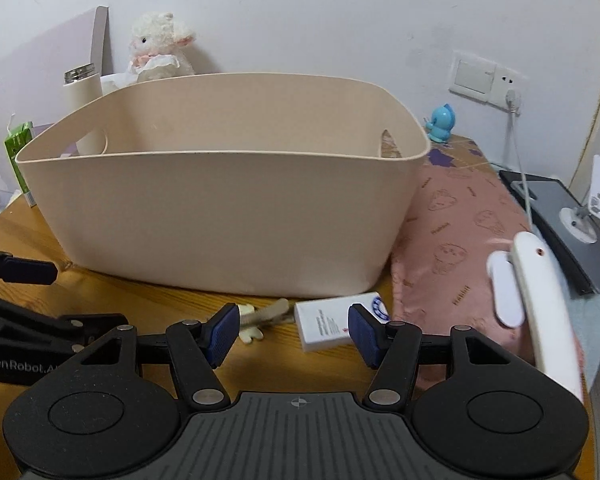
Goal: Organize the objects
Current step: 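Move both tools back to the white card box and the tan wooden stick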
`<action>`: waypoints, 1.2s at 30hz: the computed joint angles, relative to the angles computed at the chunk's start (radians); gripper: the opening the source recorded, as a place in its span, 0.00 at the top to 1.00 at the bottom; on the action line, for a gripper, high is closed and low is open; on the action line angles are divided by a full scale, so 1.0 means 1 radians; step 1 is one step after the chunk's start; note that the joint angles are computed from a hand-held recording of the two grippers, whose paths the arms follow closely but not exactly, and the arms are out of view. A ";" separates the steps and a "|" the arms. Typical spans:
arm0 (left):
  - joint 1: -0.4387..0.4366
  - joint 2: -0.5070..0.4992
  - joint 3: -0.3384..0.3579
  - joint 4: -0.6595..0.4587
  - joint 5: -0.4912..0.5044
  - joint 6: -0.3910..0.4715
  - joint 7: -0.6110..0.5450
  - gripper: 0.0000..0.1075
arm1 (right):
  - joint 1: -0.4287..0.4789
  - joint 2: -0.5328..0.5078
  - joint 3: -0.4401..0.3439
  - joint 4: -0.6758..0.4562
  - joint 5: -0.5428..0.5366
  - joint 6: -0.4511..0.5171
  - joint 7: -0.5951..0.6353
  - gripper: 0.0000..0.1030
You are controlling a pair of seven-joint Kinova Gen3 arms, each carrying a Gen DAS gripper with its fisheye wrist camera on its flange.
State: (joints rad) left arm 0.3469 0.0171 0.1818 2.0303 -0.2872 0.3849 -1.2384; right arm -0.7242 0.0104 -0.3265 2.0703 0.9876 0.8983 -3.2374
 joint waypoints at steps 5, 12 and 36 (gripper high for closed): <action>-0.020 0.004 -0.009 -0.008 0.083 0.003 -0.079 0.17 | 0.021 0.026 0.025 -0.008 -0.006 -0.053 0.003 0.38; -0.057 0.009 -0.021 -0.012 0.258 0.001 -0.233 0.17 | 0.007 0.041 0.033 -0.024 -0.021 -0.063 0.063 0.32; -0.107 -0.045 -0.055 0.019 0.415 0.038 -0.386 0.16 | -0.081 0.030 0.017 -0.074 -0.041 0.056 0.058 0.34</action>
State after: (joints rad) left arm 0.2402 -0.0284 0.1271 2.0490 0.1279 0.4227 -1.6247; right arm -0.8048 0.0402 -0.3093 1.9964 0.9463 0.9539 -3.1799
